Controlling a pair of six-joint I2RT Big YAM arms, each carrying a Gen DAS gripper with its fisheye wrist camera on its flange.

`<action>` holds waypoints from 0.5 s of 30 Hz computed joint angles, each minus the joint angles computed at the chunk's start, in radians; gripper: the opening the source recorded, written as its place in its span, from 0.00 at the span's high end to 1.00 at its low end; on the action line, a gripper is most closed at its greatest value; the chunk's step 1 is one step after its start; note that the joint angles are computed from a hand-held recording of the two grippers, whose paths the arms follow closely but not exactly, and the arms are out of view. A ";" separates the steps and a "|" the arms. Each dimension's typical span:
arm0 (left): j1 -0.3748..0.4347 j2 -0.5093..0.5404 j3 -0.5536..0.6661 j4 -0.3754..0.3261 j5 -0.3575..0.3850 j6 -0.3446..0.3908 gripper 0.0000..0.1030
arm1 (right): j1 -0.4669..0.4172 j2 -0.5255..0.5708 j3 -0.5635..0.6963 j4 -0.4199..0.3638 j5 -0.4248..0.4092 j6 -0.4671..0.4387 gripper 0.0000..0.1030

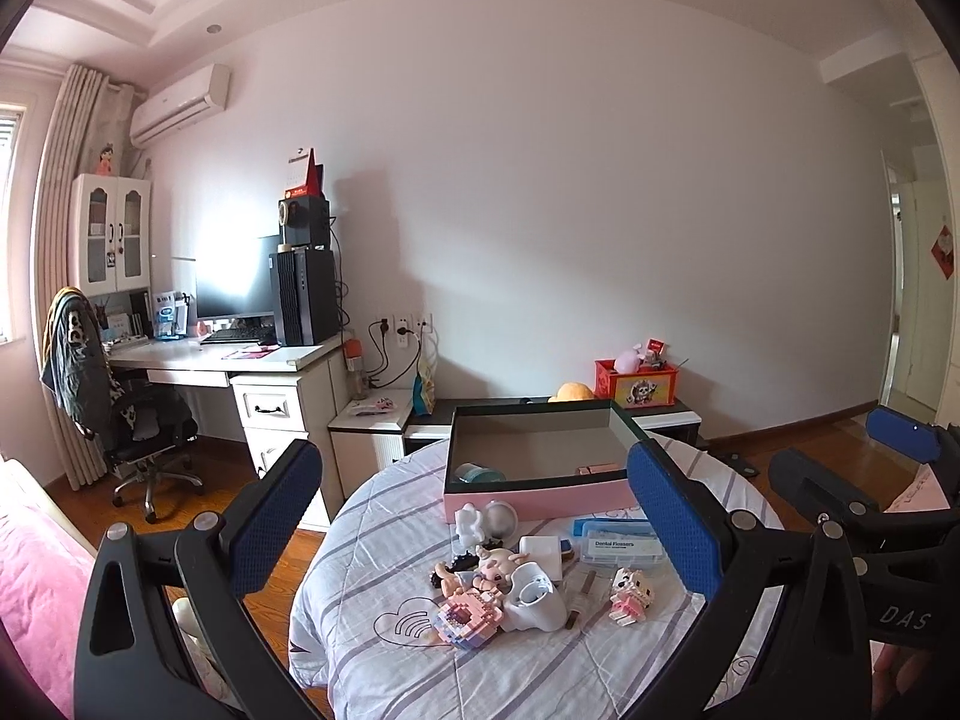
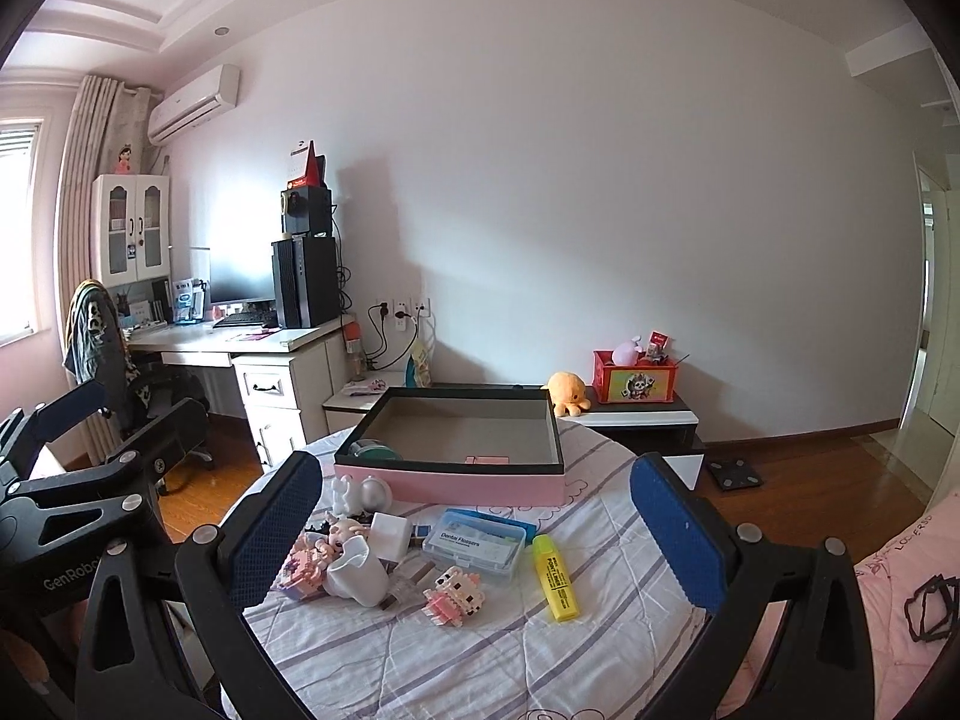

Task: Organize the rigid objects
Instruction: 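Withdraw both tools from the box back toward the bed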

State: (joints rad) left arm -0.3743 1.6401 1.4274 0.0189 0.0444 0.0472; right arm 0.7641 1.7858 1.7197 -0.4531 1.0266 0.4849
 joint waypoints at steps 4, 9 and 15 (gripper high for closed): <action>0.001 0.002 0.003 -0.012 0.004 0.002 0.00 | 0.002 0.002 0.005 -0.019 0.004 0.010 0.00; 0.007 0.024 0.019 -0.036 0.021 0.009 0.00 | -0.007 0.003 0.002 -0.033 -0.011 0.028 0.00; 0.029 0.092 0.087 -0.119 0.035 -0.003 0.00 | -0.040 0.013 -0.011 -0.086 -0.057 0.096 0.00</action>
